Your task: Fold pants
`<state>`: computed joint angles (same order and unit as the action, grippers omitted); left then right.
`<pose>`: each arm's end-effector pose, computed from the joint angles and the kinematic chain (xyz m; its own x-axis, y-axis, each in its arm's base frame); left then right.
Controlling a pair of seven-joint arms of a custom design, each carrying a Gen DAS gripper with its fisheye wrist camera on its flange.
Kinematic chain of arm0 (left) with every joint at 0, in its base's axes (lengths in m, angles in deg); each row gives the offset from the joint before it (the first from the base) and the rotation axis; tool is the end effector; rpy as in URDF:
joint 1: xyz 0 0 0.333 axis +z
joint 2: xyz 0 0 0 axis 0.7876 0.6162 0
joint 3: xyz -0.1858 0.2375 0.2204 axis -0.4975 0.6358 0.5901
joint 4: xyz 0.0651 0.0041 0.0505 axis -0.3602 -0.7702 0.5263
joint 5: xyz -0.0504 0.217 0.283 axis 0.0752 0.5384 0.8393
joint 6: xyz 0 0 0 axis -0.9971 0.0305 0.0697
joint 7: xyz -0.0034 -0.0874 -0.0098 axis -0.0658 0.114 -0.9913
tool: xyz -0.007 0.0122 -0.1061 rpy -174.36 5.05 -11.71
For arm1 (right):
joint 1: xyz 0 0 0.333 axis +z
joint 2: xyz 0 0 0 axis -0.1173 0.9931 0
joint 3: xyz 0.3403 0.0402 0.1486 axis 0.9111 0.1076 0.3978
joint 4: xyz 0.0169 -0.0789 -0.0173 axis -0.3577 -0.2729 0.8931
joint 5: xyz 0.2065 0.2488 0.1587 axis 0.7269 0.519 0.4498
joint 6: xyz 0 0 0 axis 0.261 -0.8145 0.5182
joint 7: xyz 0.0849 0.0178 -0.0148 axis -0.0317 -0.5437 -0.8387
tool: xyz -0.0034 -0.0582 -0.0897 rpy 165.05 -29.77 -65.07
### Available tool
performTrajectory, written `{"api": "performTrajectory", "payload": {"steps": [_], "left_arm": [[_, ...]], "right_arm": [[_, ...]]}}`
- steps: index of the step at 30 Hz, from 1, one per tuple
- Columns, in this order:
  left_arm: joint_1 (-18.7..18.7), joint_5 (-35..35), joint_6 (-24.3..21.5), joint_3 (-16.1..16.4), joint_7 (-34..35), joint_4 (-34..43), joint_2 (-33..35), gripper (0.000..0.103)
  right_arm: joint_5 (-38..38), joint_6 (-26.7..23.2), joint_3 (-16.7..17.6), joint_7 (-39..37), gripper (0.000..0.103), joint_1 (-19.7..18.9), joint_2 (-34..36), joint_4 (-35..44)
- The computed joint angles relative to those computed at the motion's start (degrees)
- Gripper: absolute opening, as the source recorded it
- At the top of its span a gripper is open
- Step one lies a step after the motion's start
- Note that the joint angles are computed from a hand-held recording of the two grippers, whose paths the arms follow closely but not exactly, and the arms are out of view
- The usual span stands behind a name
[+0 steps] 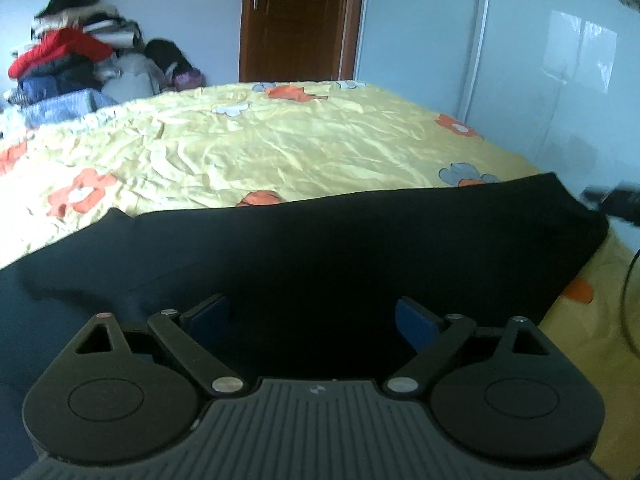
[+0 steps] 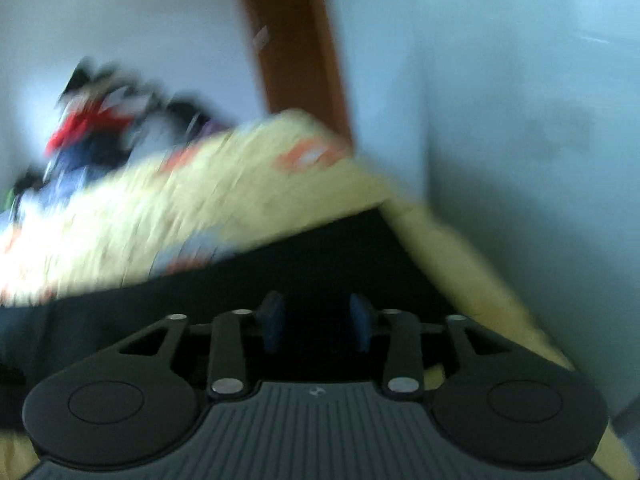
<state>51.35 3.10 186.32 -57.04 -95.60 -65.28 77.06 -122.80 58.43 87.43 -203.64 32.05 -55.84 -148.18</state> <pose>0.6535 -0.1560 0.4417 -0.8563 -0.5151 0.0387 -0.3389 0.5037 -0.7946 0.4029 0.3497 0.4090 -0.7577 -0.5798 -0.2995 -0.0877 0.5453 -0.8337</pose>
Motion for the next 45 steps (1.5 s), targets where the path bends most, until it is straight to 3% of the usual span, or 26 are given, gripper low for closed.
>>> {"api": "performTrajectory", "payload": {"steps": [2,11,16,23,25,27,29,32,37,45], "left_arm": [[0.10,-2.14,2.03,-0.66,3.37,-0.84,-0.06,0.092],[0.31,-7.94,2.81,-0.95,10.63,-2.38,-0.22,0.099],[-0.19,-6.98,2.24,-0.21,9.08,-2.12,-0.02,0.102],[-0.39,-4.98,2.15,-0.02,6.79,-1.74,0.41,0.103],[-0.41,-4.59,2.31,-0.08,6.49,-1.69,0.49,0.103],[-0.37,-4.29,2.33,-0.15,6.19,-1.61,0.58,0.103],[-0.31,-3.99,2.27,-0.20,5.87,-1.49,0.68,0.103],[-0.24,-3.69,2.23,-0.31,5.51,-1.38,0.79,0.103],[-0.08,-3.56,2.03,-0.48,5.21,-1.20,0.95,0.103],[1.31,-7.32,1.43,-0.51,5.28,-0.55,0.27,0.102]], "right_arm": [[-0.85,-1.27,0.63,9.15,0.070,1.24,-2.03,-2.99],[-9.78,10.09,1.86,36.65,0.070,-0.18,-4.87,-10.78],[-11.28,8.20,1.87,42.39,0.068,-0.24,-4.44,-11.64],[-10.31,3.01,1.62,44.69,0.067,-0.16,-2.93,-10.49],[-10.29,1.90,1.41,45.34,0.062,-0.12,-2.39,-10.21],[-10.49,2.31,1.27,46.73,0.032,-0.24,-2.17,-10.36],[-11.89,4.06,0.82,48.13,0.024,-0.83,-1.97,-10.81],[-11.36,3.34,0.84,46.00,0.012,-0.71,-1.39,-9.90],[-14.33,3.46,0.52,37.13,0.012,-0.82,-1.54,-7.81],[-24.23,14.29,-1.64,16.89,0.012,-3.39,1.95,1.78]]}}
